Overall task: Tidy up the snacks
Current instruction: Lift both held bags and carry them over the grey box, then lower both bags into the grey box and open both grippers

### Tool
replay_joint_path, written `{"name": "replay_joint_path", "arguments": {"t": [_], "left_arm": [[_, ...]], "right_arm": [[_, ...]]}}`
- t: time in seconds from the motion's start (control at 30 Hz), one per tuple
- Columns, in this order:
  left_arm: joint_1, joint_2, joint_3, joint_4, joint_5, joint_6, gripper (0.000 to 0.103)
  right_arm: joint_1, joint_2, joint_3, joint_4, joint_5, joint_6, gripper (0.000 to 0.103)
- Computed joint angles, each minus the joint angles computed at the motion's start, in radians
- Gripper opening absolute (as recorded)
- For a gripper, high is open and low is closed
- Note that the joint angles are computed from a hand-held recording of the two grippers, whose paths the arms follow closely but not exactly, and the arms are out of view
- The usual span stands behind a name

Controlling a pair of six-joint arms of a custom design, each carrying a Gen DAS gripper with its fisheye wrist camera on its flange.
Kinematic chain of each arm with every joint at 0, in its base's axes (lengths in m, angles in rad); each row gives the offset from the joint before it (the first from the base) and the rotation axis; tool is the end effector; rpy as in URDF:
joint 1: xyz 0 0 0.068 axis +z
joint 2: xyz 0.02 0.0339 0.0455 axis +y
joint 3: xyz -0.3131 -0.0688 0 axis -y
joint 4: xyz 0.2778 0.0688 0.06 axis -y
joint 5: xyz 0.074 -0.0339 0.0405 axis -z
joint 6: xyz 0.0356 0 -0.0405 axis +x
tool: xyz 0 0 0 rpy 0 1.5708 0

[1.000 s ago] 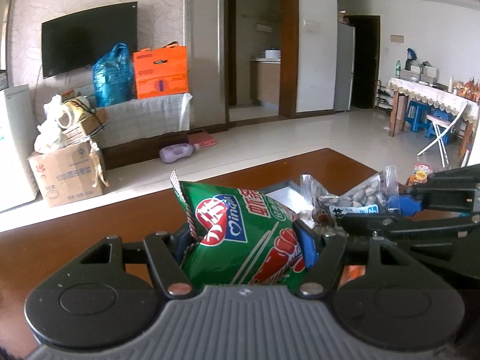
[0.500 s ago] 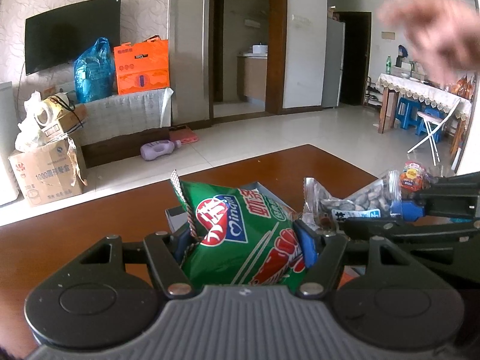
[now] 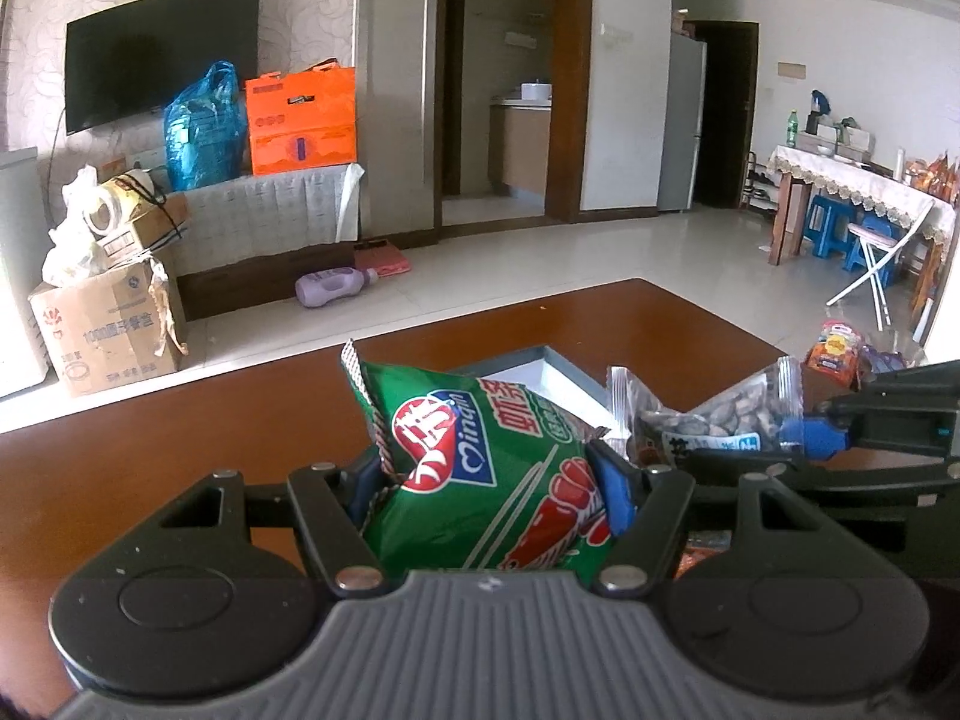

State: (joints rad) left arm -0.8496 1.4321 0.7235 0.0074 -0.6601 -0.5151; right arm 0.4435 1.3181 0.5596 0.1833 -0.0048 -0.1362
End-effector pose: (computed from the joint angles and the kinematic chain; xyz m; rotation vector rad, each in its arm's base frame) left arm 0.2176 -0.2144 0.2225 0.0199 2.1059 -0.0562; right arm 0.2498 0.1188 0.2095 -0.6177 2.0611 0.1841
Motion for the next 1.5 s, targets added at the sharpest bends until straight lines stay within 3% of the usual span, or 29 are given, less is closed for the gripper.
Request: {"name": "replay_joint_path", "arguments": {"t": [0.37,0.67,0.87,1.2,1.3,1.5], "left_arm": [[0.012,-0.084,-0.059,-0.023,-0.020,-0.009,0.067],[-0.043,-0.084,-0.032,-0.104,-0.132,-0.084,0.067],[-0.064,-0.092,-0.015,-0.133,-0.176,-0.086,0.067],[-0.080,-0.173,-0.073,-0.227,-0.216,-0.187,0.067],[-0.067,-0.159,-0.082,-0.204,-0.194,-0.161,0.067],[-0.002,-0.015,-0.028,-0.044,-0.083,-0.056,0.068]], "right_arm": [[0.054,-0.011,0.009,-0.013,0.034,0.013,0.022],[0.078,-0.004,0.020,-0.019,0.059,0.023,0.022],[0.079,-0.018,0.012,-0.020,0.049,0.009,0.022],[0.141,0.002,-0.005,0.026,0.083,0.076,0.022],[0.117,0.026,-0.022,0.061,0.084,0.109,0.022],[0.006,0.093,-0.025,0.109,0.079,0.125,0.022]]}}
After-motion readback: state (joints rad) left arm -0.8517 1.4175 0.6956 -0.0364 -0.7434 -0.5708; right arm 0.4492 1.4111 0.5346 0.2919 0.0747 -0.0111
